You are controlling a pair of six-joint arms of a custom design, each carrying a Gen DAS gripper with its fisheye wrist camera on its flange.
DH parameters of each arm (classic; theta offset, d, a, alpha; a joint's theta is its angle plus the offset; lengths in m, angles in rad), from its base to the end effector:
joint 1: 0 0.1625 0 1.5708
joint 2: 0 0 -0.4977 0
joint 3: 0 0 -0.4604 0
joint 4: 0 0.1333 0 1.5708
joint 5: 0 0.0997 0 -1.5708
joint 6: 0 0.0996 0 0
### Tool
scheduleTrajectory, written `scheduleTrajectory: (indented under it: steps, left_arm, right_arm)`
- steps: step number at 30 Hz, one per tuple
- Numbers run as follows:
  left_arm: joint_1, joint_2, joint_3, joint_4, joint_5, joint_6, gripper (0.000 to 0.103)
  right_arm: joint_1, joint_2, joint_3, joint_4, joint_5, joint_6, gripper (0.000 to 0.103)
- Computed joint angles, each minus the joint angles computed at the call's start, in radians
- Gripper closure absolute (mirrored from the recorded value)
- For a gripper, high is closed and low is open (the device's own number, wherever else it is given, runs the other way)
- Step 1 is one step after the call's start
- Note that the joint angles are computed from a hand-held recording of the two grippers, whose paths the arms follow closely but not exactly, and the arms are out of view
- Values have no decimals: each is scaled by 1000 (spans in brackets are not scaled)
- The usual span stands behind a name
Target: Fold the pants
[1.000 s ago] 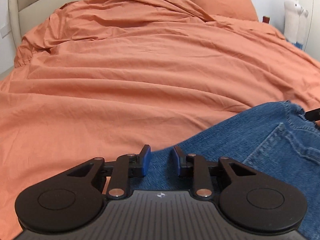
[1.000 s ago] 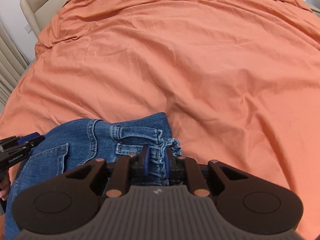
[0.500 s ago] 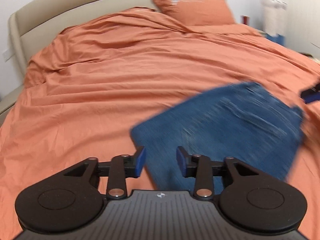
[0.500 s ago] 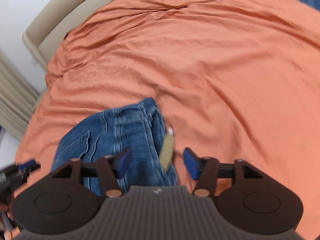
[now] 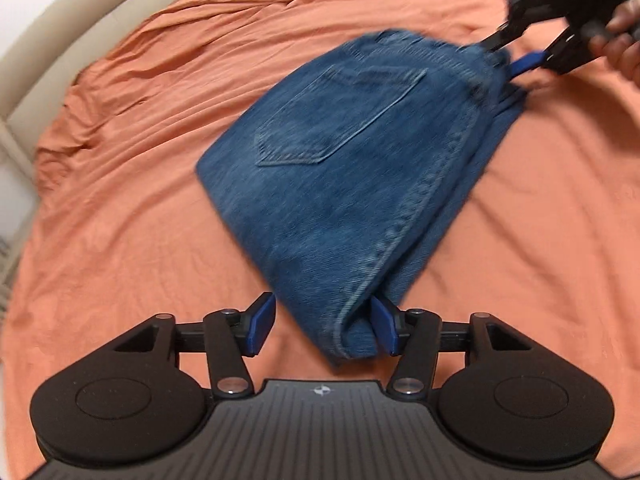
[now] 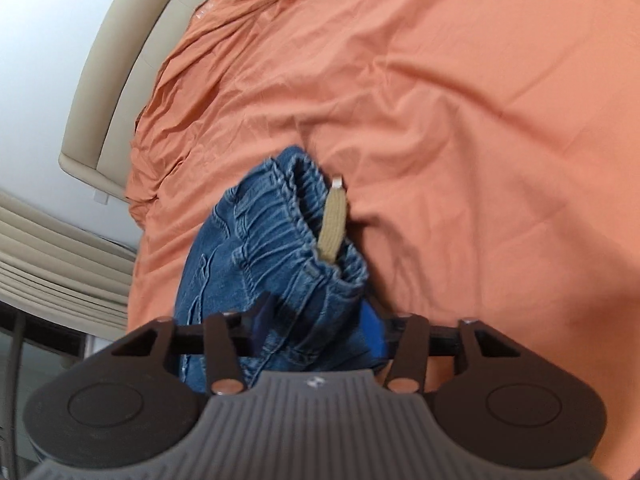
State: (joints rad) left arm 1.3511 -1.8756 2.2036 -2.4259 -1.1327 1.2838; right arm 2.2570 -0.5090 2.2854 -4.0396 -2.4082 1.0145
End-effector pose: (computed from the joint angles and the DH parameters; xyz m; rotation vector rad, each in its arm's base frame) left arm 0.0802 -0.4462 0.4611 1.5908 1.9206 -0.2977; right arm 0.3373 -0.3182 -0.0333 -0.8583 -2.5614 1.5267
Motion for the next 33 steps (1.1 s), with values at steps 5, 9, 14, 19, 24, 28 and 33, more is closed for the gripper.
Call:
scheduleTrajectory:
  steps: [5, 9, 14, 19, 24, 28, 33]
  left_arm:
    - [-29, 7, -3, 17, 75, 13, 82]
    - [-34, -9, 25, -37, 111, 108, 86]
    - [-29, 10, 37, -21, 159, 90, 88]
    - [-21, 49, -19, 95, 184, -47, 88]
    - [-17, 101, -122, 274, 187, -267, 88]
    - [-18, 86, -153, 354, 191, -328, 80]
    - [-35, 68, -219, 479, 203, -474, 75]
  right_arm:
    - [34, 3, -24, -59, -46, -107, 91]
    - [99, -8, -67, -95, -93, -296, 93]
    - [71, -35, -16, 168, -128, -30, 96]
    - [37, -10, 6, 174, -96, 19, 96]
    - [42, -23, -3, 255, -116, 25, 92]
    - [72, -67, 3, 415, -167, 91, 72]
    - [89, -88, 31, 402, -158, 108, 65]
